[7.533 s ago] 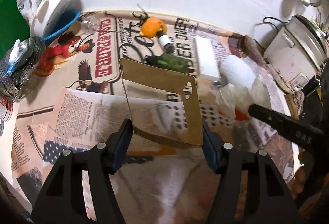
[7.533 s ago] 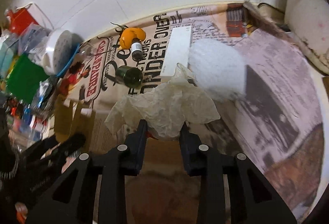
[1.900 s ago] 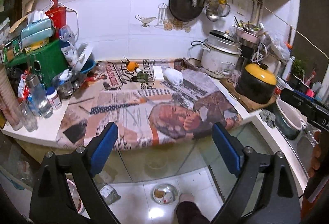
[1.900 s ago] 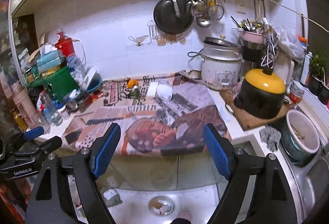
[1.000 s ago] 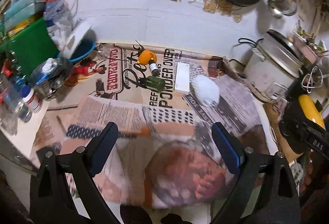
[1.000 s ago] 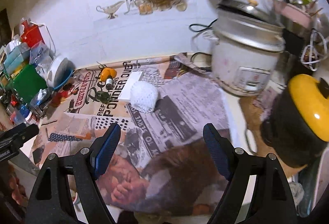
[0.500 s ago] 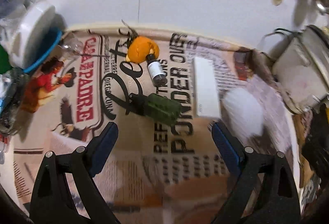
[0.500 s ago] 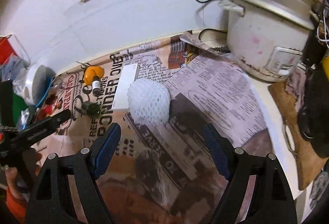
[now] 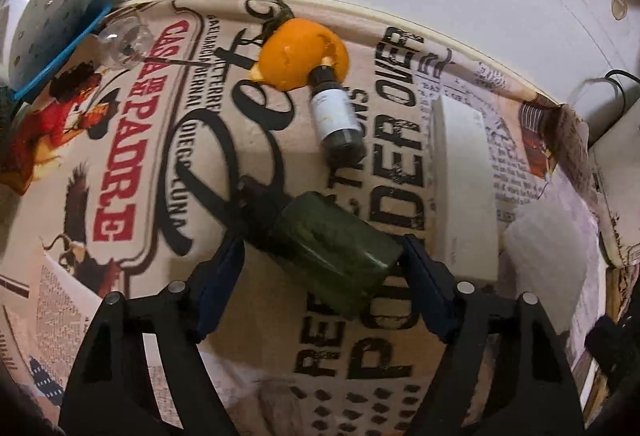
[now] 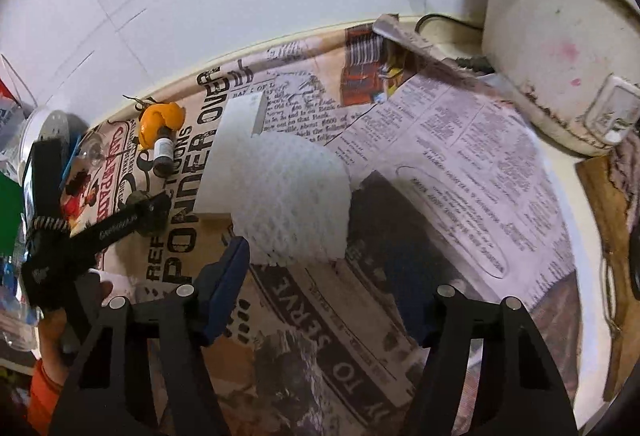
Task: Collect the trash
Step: 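Grasp the green bottle with the left tool while the right tool grasps the white foam net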
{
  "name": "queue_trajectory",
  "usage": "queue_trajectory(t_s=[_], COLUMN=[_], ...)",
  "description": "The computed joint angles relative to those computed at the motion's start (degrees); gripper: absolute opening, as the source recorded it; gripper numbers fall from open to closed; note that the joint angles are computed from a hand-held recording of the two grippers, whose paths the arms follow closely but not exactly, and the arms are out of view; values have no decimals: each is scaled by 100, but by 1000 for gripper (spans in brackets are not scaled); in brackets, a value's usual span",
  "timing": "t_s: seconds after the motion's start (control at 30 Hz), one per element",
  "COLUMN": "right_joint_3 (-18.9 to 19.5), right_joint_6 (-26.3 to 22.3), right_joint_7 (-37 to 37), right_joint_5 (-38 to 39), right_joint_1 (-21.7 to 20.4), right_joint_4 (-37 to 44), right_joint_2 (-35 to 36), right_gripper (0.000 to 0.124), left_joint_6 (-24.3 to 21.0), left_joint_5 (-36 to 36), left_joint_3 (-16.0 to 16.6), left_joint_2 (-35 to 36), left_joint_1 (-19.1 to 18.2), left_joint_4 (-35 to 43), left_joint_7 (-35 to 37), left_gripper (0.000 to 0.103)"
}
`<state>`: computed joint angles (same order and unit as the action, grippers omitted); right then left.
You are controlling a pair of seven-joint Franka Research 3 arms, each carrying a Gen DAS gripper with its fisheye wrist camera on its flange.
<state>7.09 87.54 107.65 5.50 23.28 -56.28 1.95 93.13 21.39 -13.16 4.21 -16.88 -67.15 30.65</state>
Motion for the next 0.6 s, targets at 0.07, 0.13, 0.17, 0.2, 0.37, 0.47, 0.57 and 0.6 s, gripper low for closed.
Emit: queue_trajectory(t_s=[0.07, 0.13, 0.17, 0.2, 0.37, 0.47, 0.57, 0.6], right_joint_3=[-16, -25, -32, -37, -61, -75, -73, -74], right_joint_6=[38, 92, 147, 197, 295, 288, 484, 483], right_joint_7=[17, 40, 70, 112, 160, 141, 74, 57], right_joint_5=[125, 204, 234, 240, 350, 548, 563, 577], right_joint_1=[-22, -33, -40, -43, -81, -114, -126, -135], right_joint_4=[-38, -82, -132, -181, -356, -489, -695, -681], right_joint_2=[39, 72, 78, 81, 146, 159, 42, 44], right_gripper=[64, 64, 64, 64, 55, 42, 25, 23], left_joint_6=[13, 10, 14, 8, 105, 222, 234, 222], left_joint_5=[-5, -32, -62, -93, -222, -275, -236, -247], left_joint_3=[12, 9, 8, 3, -7, -27, -83, -101], left_joint_2=[-129, -312, -384, -458, -728, -821, -866, -865], left_joint_1=[26, 63, 89, 112, 246, 291, 281, 269], left_joint_4=[-163, -384, -476, -558, -910, -1013, -1015, -982], left_joint_7=[57, 130, 166, 189, 200, 267, 418, 483], left_gripper=[75, 71, 67, 64, 47, 45, 43, 43])
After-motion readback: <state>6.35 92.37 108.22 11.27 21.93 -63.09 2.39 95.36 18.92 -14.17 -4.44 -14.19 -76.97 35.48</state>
